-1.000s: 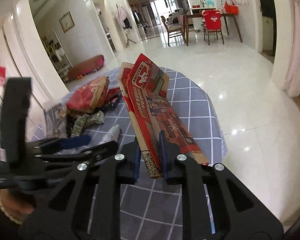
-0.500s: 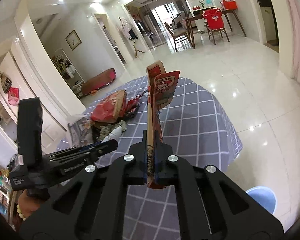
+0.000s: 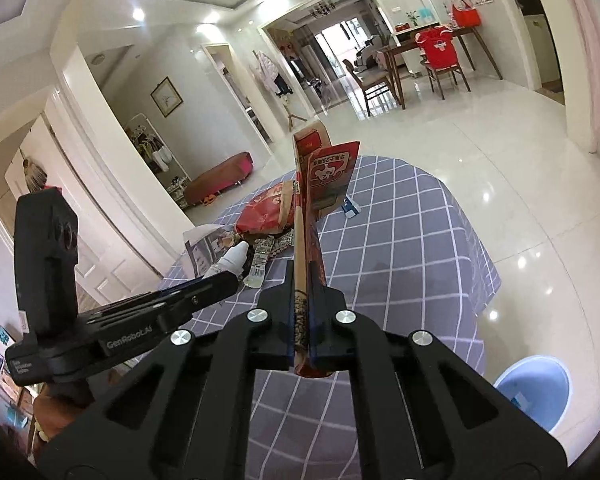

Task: Collect trash
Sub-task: 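Carry both items over the blue bin and open both tools to drop them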

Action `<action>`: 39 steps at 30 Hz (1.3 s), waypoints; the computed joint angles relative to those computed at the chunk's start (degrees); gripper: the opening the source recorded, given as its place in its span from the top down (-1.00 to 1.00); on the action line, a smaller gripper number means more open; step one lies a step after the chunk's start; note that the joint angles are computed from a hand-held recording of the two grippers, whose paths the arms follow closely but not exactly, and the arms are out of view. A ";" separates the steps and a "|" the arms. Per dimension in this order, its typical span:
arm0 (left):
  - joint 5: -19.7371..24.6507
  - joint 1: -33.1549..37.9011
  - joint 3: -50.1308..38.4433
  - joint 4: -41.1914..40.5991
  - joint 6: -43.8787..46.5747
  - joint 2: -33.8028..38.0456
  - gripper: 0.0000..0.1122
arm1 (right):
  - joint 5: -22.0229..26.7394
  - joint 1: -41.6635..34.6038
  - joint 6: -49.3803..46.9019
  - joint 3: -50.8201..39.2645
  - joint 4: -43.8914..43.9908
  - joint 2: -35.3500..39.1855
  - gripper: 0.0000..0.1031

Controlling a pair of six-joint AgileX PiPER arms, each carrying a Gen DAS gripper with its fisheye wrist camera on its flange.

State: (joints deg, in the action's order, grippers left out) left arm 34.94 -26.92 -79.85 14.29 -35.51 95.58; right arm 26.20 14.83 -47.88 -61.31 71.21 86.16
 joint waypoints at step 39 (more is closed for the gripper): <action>20.61 -17.81 -58.93 -16.93 18.48 46.72 0.59 | 11.71 -48.80 -33.80 26.65 14.31 1.47 0.75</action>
